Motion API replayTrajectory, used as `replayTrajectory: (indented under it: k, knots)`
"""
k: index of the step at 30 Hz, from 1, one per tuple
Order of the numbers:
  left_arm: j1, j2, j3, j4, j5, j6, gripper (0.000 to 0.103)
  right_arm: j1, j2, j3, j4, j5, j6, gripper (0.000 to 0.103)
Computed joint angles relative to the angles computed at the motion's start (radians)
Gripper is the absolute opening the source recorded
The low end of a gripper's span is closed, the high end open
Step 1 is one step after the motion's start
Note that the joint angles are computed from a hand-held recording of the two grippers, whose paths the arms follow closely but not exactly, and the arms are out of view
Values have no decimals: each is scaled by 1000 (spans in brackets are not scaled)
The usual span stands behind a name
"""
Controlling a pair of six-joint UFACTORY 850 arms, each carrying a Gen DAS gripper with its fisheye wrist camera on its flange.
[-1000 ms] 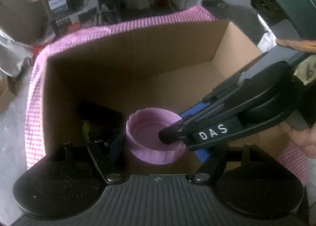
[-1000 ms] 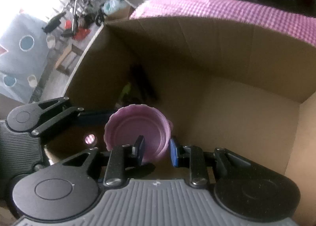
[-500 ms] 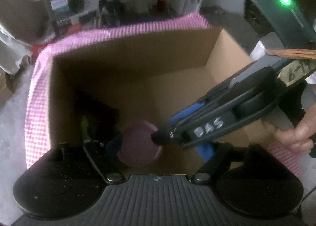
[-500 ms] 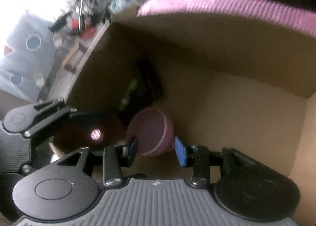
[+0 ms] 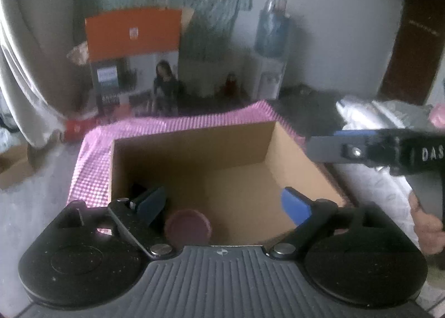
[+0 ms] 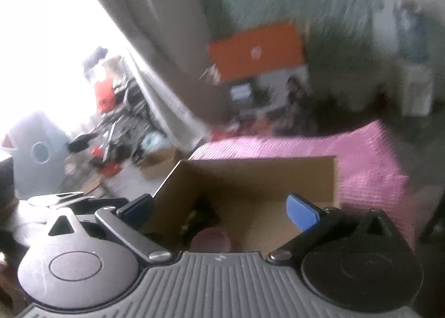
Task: Organize rigid objects
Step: 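Move the right gripper to the black tape roll on the table, then close the right gripper on the rim of the black tape roll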
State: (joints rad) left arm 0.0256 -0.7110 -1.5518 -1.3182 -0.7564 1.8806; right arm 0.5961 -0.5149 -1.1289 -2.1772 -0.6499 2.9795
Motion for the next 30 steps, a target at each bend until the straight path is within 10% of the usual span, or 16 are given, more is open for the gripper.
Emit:
replayTrajectory:
  k: [7, 15, 30]
  knots:
    - [40, 52, 150, -38, 22, 128, 95, 190, -49, 2, 361, -286, -330, 103]
    - [77, 25, 238, -10, 106, 192, 95, 283, -198, -159, 671, -367, -587, 103]
    - [59, 3, 305, -120, 182, 444, 73, 189, -280, -185, 274, 34, -98, 103]
